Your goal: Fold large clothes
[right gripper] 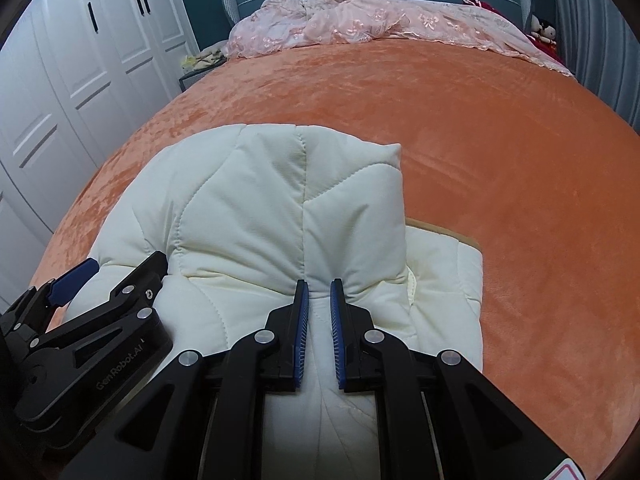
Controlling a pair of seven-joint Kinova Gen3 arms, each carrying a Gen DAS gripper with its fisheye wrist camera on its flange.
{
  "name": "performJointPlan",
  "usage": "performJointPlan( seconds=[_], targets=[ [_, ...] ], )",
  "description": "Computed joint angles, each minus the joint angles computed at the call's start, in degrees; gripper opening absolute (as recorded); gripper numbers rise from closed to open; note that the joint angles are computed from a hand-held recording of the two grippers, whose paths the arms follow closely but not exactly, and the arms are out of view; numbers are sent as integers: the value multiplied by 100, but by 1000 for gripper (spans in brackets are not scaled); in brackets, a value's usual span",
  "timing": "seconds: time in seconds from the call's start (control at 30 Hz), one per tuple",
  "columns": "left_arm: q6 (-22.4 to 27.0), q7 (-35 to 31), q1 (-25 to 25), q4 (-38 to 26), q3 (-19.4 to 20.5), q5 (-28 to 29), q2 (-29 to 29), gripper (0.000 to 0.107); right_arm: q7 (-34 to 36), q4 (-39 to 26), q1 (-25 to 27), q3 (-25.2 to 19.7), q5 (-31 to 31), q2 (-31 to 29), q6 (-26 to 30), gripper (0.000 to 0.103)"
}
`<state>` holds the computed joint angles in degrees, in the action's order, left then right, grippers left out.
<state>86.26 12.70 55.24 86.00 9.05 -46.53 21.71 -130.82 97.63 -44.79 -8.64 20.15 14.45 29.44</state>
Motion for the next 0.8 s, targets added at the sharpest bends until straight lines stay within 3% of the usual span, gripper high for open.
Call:
performJointPlan(
  seconds=[0.17,0.23,0.33,0.37,0.4,0.47,0.6,0.7,0.8],
  targets=[
    [19,108,73,60,4,-73,-17,77,-23,35,-34,5,80,-32,-23,9],
    [-25,142,86,125,46,-64,-126,78,158,-95,72,-126,-42,-68,227,11],
    [172,148,247,106,215,-20,-348,79,138,-201,-145,22,-102,-423,756,29],
    [348,224,374,65,291,-5,-394,83,90,-72,-89,-71,-126,-660,764,46],
    [546,317,513,8,374,30,-417,84,-2,132,73,-269,-124,-926,679,54],
    [840,582,812,-32,536,69,-453,84,-7,540,288,-567,-185,-1426,583,55],
    [1164,1087,1234,-165,767,426,-437,84,210,1096,309,-799,-541,-2004,902,56],
    [1331,1256,1374,-316,808,764,-306,84,78,1169,544,-1202,-481,-1932,1355,55],
    [1145,1277,1224,-231,740,1194,-317,85,101,1198,609,-1122,-790,-1718,1484,52]
  ],
)
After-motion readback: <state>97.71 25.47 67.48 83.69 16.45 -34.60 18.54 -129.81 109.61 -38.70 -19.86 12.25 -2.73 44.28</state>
